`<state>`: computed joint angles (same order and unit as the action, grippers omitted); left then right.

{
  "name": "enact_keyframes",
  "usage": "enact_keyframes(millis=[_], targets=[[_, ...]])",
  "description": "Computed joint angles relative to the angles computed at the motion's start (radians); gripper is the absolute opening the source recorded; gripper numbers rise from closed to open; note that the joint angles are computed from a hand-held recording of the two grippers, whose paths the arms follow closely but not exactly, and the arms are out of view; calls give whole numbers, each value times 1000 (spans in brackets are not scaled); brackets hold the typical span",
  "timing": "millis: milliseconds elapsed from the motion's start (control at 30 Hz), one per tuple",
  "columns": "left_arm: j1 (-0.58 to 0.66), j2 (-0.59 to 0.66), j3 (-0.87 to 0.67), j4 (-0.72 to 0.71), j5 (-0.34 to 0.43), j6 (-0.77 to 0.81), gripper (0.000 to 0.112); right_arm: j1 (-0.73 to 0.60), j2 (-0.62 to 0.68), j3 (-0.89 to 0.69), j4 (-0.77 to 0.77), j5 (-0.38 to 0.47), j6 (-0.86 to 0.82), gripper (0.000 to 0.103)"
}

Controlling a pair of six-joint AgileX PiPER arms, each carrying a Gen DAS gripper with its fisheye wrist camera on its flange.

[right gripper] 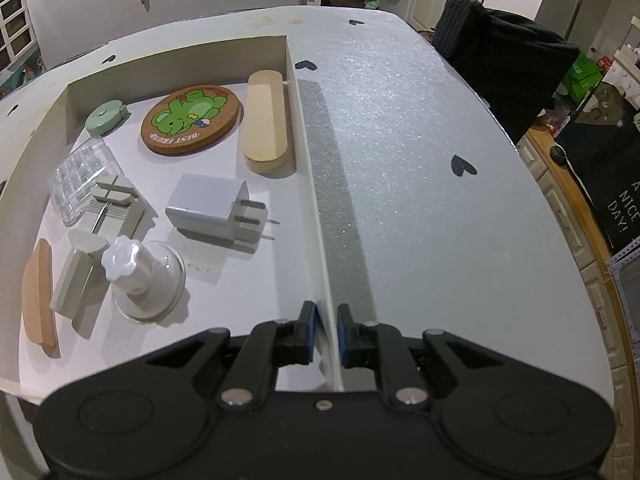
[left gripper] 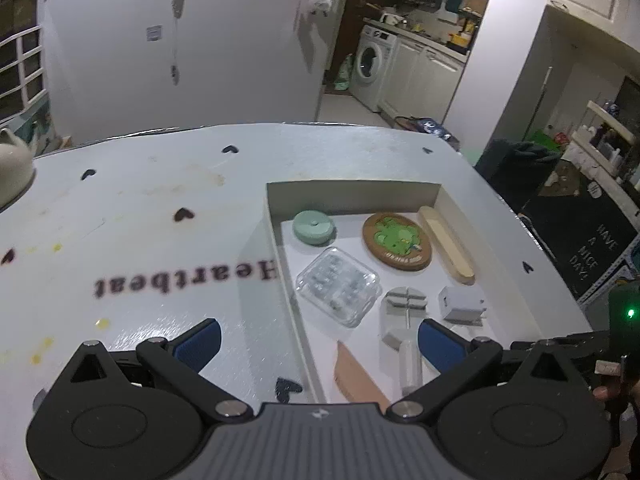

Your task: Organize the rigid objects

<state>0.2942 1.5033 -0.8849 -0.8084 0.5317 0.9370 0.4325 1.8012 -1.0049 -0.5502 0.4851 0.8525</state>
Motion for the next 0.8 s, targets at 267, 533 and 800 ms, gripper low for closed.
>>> enact_keyframes(millis=[267, 533, 800], targets=[[22, -65, 74, 12, -1, -30, 103, -22, -9, 3, 66, -16, -76, 12], [-29, -147, 134, 123, -58, -179, 103, -28, -38, -19, 101, 22, -87, 14], [-148, -336, 228, 414, -128, -556, 103, 58, -313, 115, -35, -26, 60, 39]])
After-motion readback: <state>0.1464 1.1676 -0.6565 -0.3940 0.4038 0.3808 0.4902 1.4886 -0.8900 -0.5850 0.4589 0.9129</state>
